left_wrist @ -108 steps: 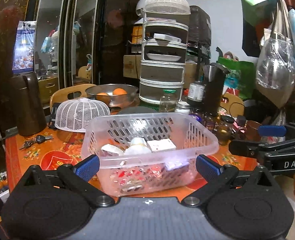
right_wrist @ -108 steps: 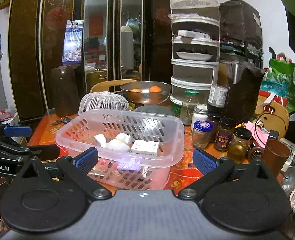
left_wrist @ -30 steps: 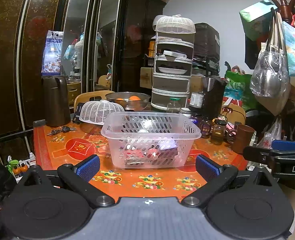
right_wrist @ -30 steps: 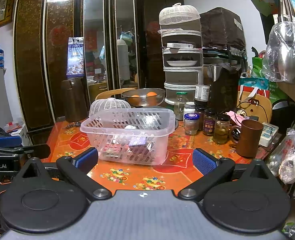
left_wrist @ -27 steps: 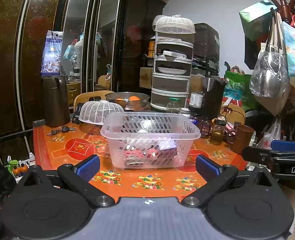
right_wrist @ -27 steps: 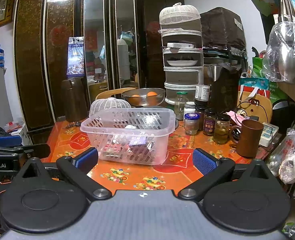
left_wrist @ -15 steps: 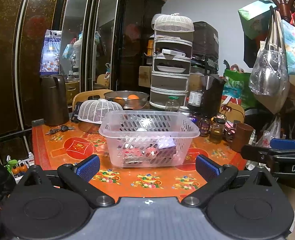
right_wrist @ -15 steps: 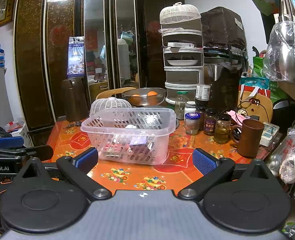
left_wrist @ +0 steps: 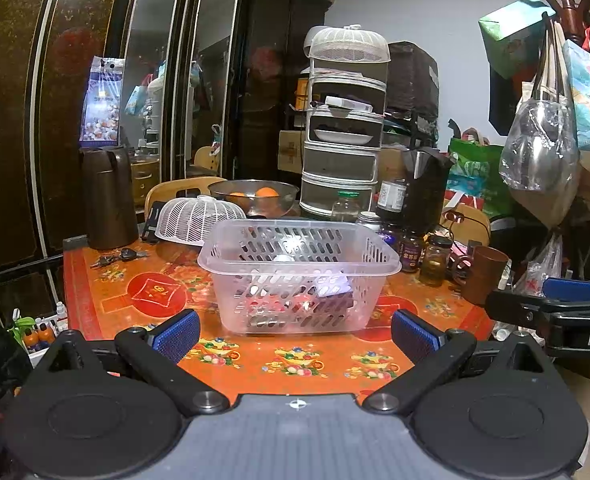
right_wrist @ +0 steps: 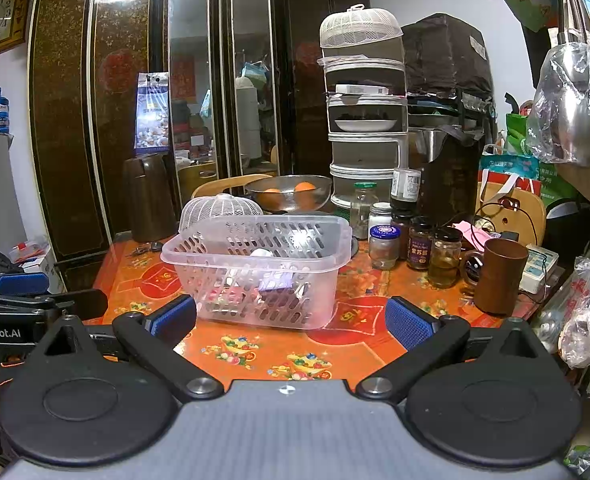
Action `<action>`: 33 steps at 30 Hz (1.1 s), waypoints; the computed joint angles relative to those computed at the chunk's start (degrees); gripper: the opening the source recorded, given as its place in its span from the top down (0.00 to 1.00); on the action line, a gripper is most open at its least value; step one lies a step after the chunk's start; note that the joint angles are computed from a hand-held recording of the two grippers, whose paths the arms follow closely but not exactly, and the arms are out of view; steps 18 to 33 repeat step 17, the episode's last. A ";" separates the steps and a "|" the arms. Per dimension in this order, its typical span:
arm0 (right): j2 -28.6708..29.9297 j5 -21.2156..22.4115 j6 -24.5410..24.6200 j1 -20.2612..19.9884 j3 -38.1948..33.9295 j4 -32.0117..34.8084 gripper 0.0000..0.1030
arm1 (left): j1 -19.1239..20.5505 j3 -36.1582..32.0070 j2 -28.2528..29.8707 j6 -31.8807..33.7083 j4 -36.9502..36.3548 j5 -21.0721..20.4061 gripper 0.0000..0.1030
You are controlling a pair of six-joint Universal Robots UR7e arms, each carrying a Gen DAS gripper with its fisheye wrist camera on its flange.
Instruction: Organize objects
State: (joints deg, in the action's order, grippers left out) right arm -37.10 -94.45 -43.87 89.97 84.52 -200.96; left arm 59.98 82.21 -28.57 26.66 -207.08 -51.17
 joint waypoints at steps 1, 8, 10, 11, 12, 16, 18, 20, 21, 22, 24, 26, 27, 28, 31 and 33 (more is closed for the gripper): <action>0.02 -0.03 -0.01 0.00 0.00 -0.07 0.00 | 0.03 0.02 0.02 0.03 -0.03 0.02 0.01; 0.02 -0.10 0.02 0.02 -0.04 0.02 0.00 | 0.18 -0.11 0.13 -0.10 0.05 -0.58 0.01; 0.01 -0.08 0.00 -0.02 0.00 0.03 0.00 | 0.20 -0.22 0.21 -0.13 -0.03 -0.57 0.01; 0.04 -0.11 0.03 0.00 -0.06 0.03 0.00 | 0.16 -0.38 0.37 -0.07 -0.13 -0.38 0.01; 0.03 -0.14 0.04 0.00 0.01 -0.04 0.00 | 0.13 -0.46 0.51 0.03 -0.45 -0.20 0.01; 0.02 -0.10 0.03 0.00 -0.06 0.07 0.00 | 0.21 -0.39 0.46 0.35 -1.43 -0.62 0.01; 0.02 -0.10 0.03 0.00 -0.06 0.07 0.00 | 0.25 -0.35 0.46 0.37 -1.69 -0.84 0.01; 0.02 -0.10 0.03 0.00 -0.06 0.07 0.00 | 0.25 -0.35 0.46 0.37 -1.69 -0.84 0.01; 0.02 -0.10 0.03 0.00 -0.06 0.07 0.00 | 0.25 -0.35 0.46 0.37 -1.69 -0.84 0.01; 0.02 -0.10 0.03 0.00 -0.06 0.07 0.00 | 0.25 -0.35 0.46 0.37 -1.69 -0.84 0.01; 0.02 -0.10 0.03 0.00 -0.06 0.07 0.00 | 0.25 -0.35 0.46 0.37 -1.69 -0.84 0.01; 0.02 -0.10 0.03 0.00 -0.06 0.07 0.00 | 0.25 -0.35 0.46 0.37 -1.69 -0.84 0.01; 0.02 -0.10 0.03 0.00 -0.06 0.07 0.00 | 0.25 -0.35 0.46 0.37 -1.69 -0.84 0.01; 0.02 -0.10 0.03 0.00 -0.06 0.07 0.00 | 0.25 -0.35 0.46 0.37 -1.69 -0.84 0.01; 0.02 -0.10 0.03 0.00 -0.06 0.07 0.00 | 0.25 -0.35 0.46 0.37 -1.69 -0.84 0.01; 0.02 -0.10 0.03 0.00 -0.06 0.07 0.00 | 0.25 -0.35 0.46 0.37 -1.69 -0.84 0.01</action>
